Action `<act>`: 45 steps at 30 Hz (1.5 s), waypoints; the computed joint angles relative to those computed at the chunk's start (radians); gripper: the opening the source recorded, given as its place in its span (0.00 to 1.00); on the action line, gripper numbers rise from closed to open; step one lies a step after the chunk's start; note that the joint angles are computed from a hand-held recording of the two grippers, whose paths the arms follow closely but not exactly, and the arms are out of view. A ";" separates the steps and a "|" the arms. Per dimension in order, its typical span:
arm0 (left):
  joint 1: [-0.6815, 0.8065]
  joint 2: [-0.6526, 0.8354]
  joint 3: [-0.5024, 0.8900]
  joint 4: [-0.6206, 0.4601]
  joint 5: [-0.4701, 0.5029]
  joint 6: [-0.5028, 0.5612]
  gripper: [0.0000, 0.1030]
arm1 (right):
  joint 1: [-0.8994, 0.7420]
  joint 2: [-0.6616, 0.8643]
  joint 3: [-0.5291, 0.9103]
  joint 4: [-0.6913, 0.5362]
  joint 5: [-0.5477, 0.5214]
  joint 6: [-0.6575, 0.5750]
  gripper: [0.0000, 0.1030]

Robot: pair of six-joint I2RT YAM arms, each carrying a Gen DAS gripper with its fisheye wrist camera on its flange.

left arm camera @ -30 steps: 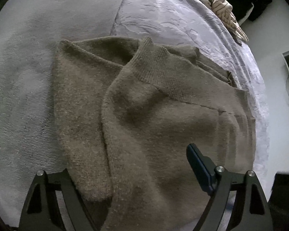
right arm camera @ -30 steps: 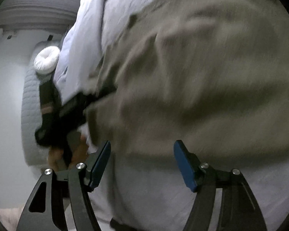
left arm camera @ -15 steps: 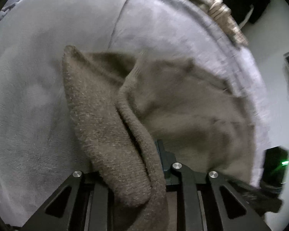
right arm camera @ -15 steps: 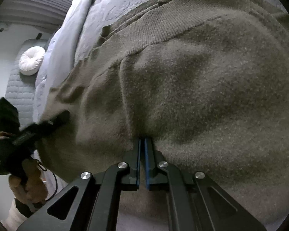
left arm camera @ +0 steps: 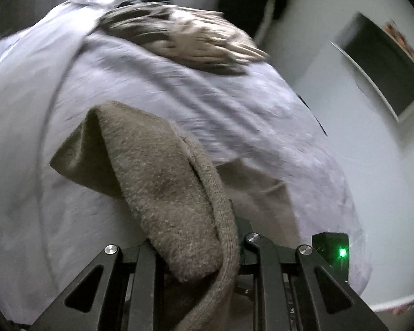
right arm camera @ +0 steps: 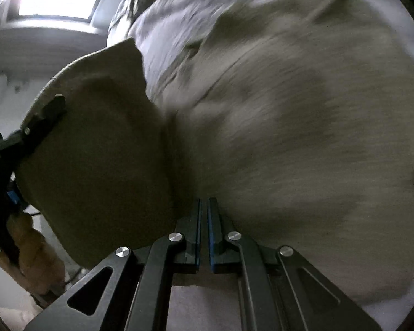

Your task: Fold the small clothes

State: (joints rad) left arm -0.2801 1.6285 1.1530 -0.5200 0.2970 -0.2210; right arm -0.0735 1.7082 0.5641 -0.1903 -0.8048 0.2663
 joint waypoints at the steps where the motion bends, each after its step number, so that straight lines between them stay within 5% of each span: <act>1: -0.044 0.029 0.030 -0.001 -0.013 -0.010 0.21 | -0.062 -0.006 -0.001 -0.036 -0.013 -0.041 0.05; 10: -0.357 0.359 0.245 -0.022 -0.197 -0.031 0.22 | -0.387 0.151 0.033 -0.207 -0.065 -0.305 0.05; 13: -0.401 0.399 0.273 -0.043 -0.275 -0.009 0.34 | -0.420 0.180 0.035 -0.222 -0.081 -0.346 0.05; 15: -0.419 0.378 0.251 -0.024 -0.308 0.008 0.60 | -0.444 0.202 0.046 -0.248 -0.085 -0.383 0.05; 19: -0.457 0.291 0.186 0.034 -0.361 0.088 0.62 | -0.469 0.228 0.063 -0.278 -0.101 -0.407 0.05; 23: -0.401 0.184 0.112 0.075 -0.291 0.055 0.62 | -0.603 0.298 0.100 -0.364 -0.197 -0.480 0.06; 24: -0.374 0.155 0.090 0.078 -0.275 0.034 0.62 | -0.643 0.342 0.123 -0.400 -0.237 -0.509 0.09; 28: -0.271 0.092 0.028 0.072 -0.292 -0.015 0.62 | -0.743 0.493 0.237 -0.624 -0.346 -0.682 0.58; 32: -0.150 0.083 -0.026 0.062 -0.337 -0.032 0.62 | -0.735 0.585 0.340 -0.830 -0.403 -0.849 0.62; 33: -0.123 0.088 -0.034 0.053 -0.333 -0.036 0.62 | -0.705 0.573 0.337 -0.804 -0.416 -0.809 0.63; 37: -0.021 0.117 -0.079 0.061 -0.311 -0.047 0.62 | -0.599 0.540 0.396 -0.763 -0.336 -0.717 0.63; 42: 0.016 0.156 -0.117 0.095 -0.285 -0.042 0.62 | -0.508 0.457 0.435 -0.815 -0.197 -0.756 0.58; 43: 0.017 0.157 -0.126 0.110 -0.286 -0.046 0.62 | -0.479 0.440 0.442 -0.799 -0.172 -0.742 0.45; 44: 0.015 0.159 -0.133 0.119 -0.290 -0.050 0.62 | -0.450 0.404 0.434 -0.770 -0.127 -0.724 0.20; 45: 0.012 0.163 -0.131 0.120 -0.294 -0.053 0.62 | -0.415 0.369 0.433 -0.732 -0.088 -0.685 0.20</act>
State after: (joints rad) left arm -0.2679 1.7918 1.0221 -0.4005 0.0025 -0.2740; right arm -0.4880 2.0774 0.9976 -0.9227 -0.8925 -0.4182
